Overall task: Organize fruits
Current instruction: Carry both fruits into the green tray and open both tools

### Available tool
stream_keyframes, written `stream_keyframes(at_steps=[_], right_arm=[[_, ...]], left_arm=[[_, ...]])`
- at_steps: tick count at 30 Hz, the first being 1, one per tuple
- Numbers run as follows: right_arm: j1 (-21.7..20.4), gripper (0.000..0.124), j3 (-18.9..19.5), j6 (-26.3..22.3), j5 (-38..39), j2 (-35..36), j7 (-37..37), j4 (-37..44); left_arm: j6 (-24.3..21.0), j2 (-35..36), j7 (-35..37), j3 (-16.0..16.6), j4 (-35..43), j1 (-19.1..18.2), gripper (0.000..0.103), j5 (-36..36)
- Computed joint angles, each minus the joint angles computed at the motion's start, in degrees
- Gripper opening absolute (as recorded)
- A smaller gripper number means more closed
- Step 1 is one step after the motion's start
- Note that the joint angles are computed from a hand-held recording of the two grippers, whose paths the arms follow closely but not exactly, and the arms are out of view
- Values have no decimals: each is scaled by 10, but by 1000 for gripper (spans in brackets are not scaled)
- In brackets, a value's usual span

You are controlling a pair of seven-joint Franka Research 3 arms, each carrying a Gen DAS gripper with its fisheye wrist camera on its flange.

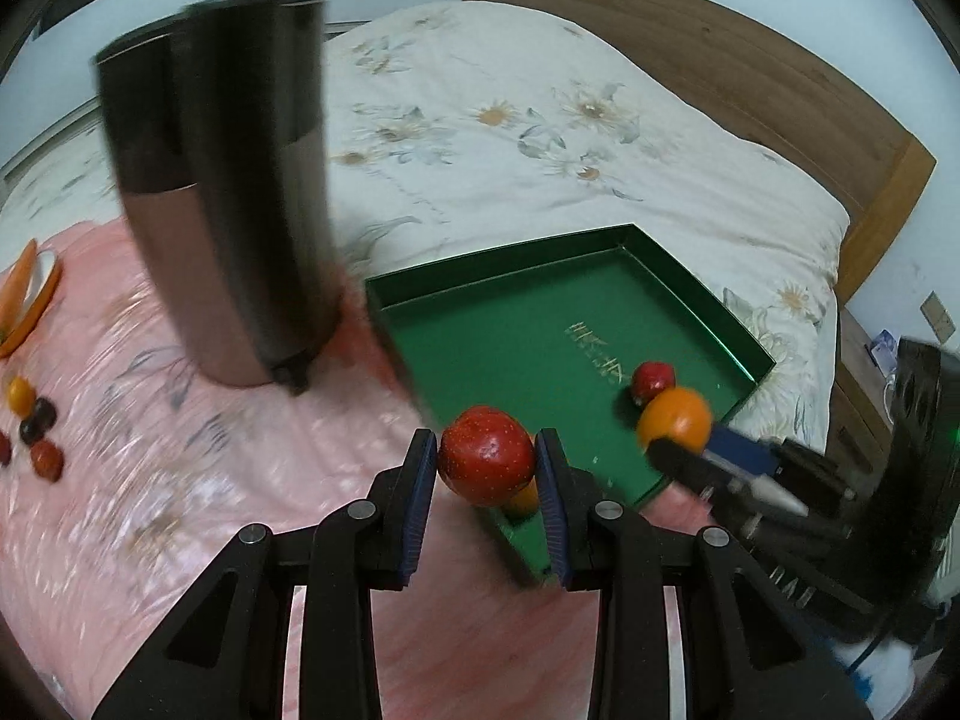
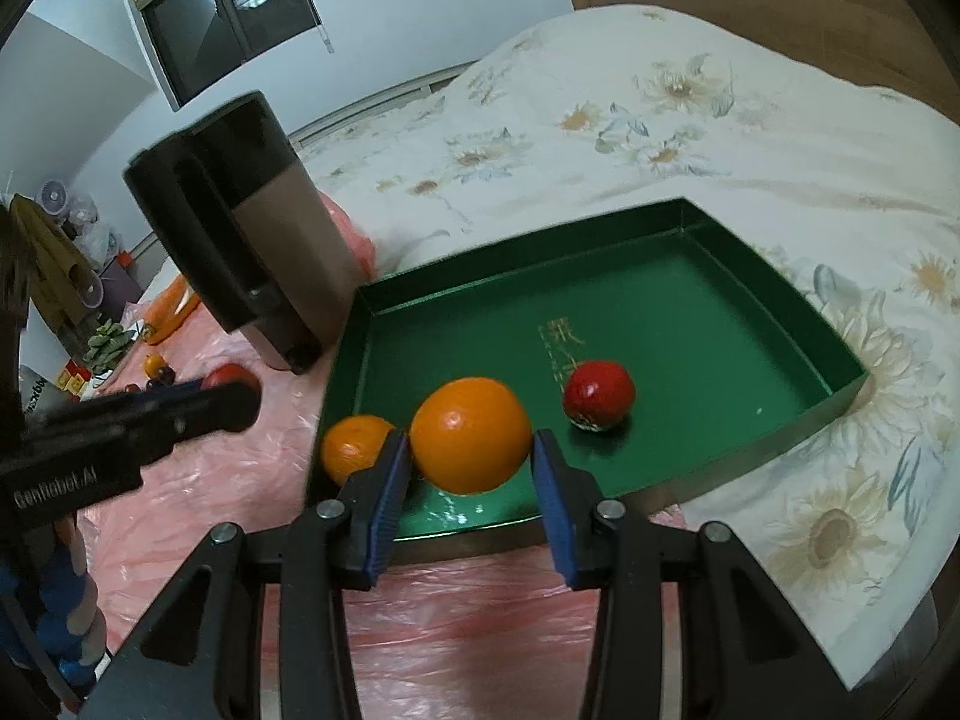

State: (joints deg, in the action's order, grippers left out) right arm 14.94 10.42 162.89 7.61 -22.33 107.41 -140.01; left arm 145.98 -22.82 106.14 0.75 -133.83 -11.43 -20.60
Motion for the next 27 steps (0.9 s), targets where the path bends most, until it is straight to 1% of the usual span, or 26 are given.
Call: stream_keyframes(at_steps=[6,12,18,27], right_arm=[[7,49,-10,15,9,17,-19,-6],[0,49,-4,24,-6,22,-31,-9],[-8,49,5,30,-26,25,-29,-10],[-11,50,8,40,-32,27,-21,-12]], left_arm=[[14,50,-13,-19,30,2,29,11],[34,91,-34,-43,46,9,29,38],[40,117,-49,-58,56,15,29,61],[35,129,-61,-66,59,21,29,79]])
